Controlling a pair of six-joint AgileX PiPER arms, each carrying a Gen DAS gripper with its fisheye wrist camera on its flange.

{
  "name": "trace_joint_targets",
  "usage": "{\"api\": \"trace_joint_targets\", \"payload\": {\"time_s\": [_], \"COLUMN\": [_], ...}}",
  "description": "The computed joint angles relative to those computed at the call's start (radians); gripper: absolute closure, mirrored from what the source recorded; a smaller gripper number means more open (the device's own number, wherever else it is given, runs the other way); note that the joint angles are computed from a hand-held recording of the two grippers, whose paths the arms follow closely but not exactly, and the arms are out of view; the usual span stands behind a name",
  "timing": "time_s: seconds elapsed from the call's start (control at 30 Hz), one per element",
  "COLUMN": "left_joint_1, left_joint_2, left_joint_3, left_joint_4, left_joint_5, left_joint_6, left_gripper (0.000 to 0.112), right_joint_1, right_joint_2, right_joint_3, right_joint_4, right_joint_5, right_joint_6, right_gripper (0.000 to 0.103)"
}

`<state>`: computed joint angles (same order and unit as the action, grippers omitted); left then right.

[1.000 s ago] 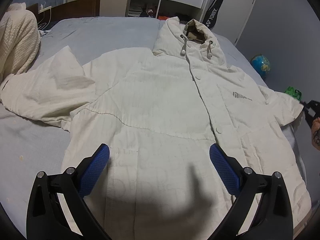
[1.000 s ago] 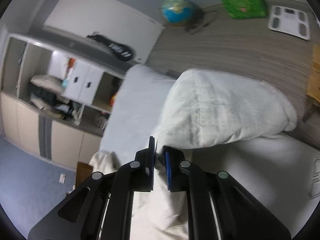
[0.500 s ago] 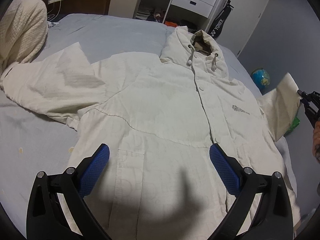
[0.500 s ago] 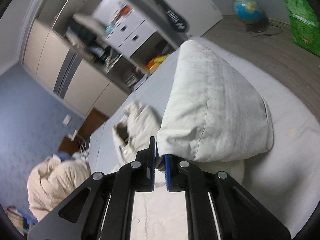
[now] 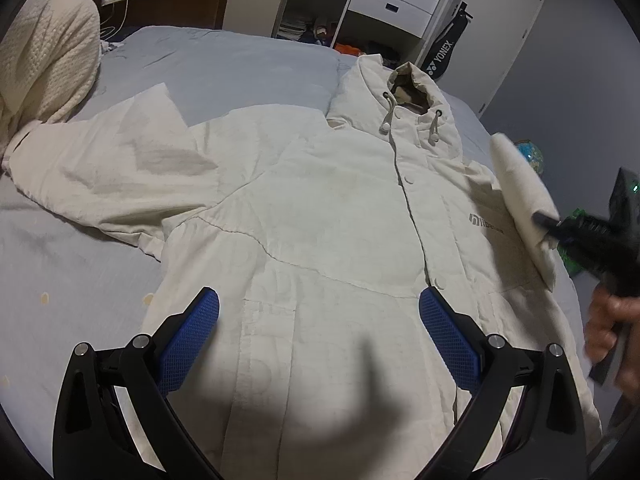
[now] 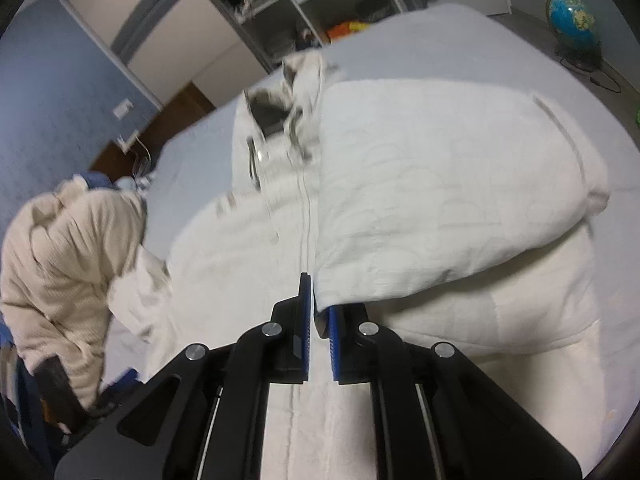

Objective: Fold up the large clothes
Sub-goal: 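Fold the held sleeve across the chest toward the other sleeve, open right tool, then grasp the other jacket sleeve with the left tool and lift it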

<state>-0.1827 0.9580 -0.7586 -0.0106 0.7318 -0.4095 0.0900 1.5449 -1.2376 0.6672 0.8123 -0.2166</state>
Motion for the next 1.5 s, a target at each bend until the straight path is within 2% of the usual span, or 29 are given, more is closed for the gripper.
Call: {"api": "trace_joint_targets", "payload": {"time_s": [0.17,0.23,0.3,0.33,0.37,0.43,0.73,0.87,0.93,1.0,1.07,1.27,1.5], "left_joint_1": [-0.004,-0.009,-0.014,-0.017,-0.023,-0.030,-0.093,-0.188,-0.257,-0.301,-0.343,-0.495,-0.663], "left_joint_2": [0.008,0.011,0.013,0.014,0.015,0.018,0.036,0.056,0.068,0.095,0.123,0.308,0.644], "left_joint_3": [0.002,0.002,0.003,0.003,0.004,0.004,-0.002,-0.013,-0.020,-0.035,-0.056,-0.226,-0.610], "left_joint_4": [0.008,0.016,0.025,0.029,0.037,0.048,0.122,0.225,0.293,0.317,0.328,0.378,0.466], "left_joint_5": [-0.001,-0.001,-0.001,-0.001,0.000,0.001,0.016,0.041,0.059,0.075,0.085,0.109,0.177], "left_joint_6": [-0.009,-0.016,-0.025,-0.029,-0.037,-0.046,-0.108,-0.187,-0.238,-0.250,-0.249,-0.300,-0.285], "left_gripper": [0.016,0.016,0.016,0.016,0.016,0.016,0.016,0.016,0.016,0.016,0.016,0.016,0.016], "right_joint_1": [0.053,0.065,0.072,0.062,0.049,0.018,-0.159,-0.272,-0.305,-0.328,-0.385,-0.474,-0.609], "right_joint_2": [0.038,0.050,0.036,0.020,-0.002,-0.053,-0.287,-0.374,-0.404,-0.421,-0.423,-0.417,-0.405], "right_joint_3": [0.030,0.035,0.072,0.094,0.125,0.188,0.352,0.413,0.452,0.492,0.518,0.539,0.567], "right_joint_4": [-0.076,-0.101,-0.102,-0.090,-0.068,-0.016,0.016,-0.008,-0.016,-0.016,0.037,0.120,0.241], "right_joint_5": [-0.019,-0.008,-0.020,-0.021,-0.023,-0.024,0.051,0.028,-0.018,-0.056,-0.052,-0.030,0.042], "right_joint_6": [0.046,0.058,0.049,0.033,0.009,-0.048,-0.119,-0.131,-0.131,-0.124,-0.150,-0.225,-0.324], "right_gripper": [0.096,0.091,0.077,0.060,0.048,0.042,0.041,0.041,0.040,0.040,0.040,0.037,0.037]}}
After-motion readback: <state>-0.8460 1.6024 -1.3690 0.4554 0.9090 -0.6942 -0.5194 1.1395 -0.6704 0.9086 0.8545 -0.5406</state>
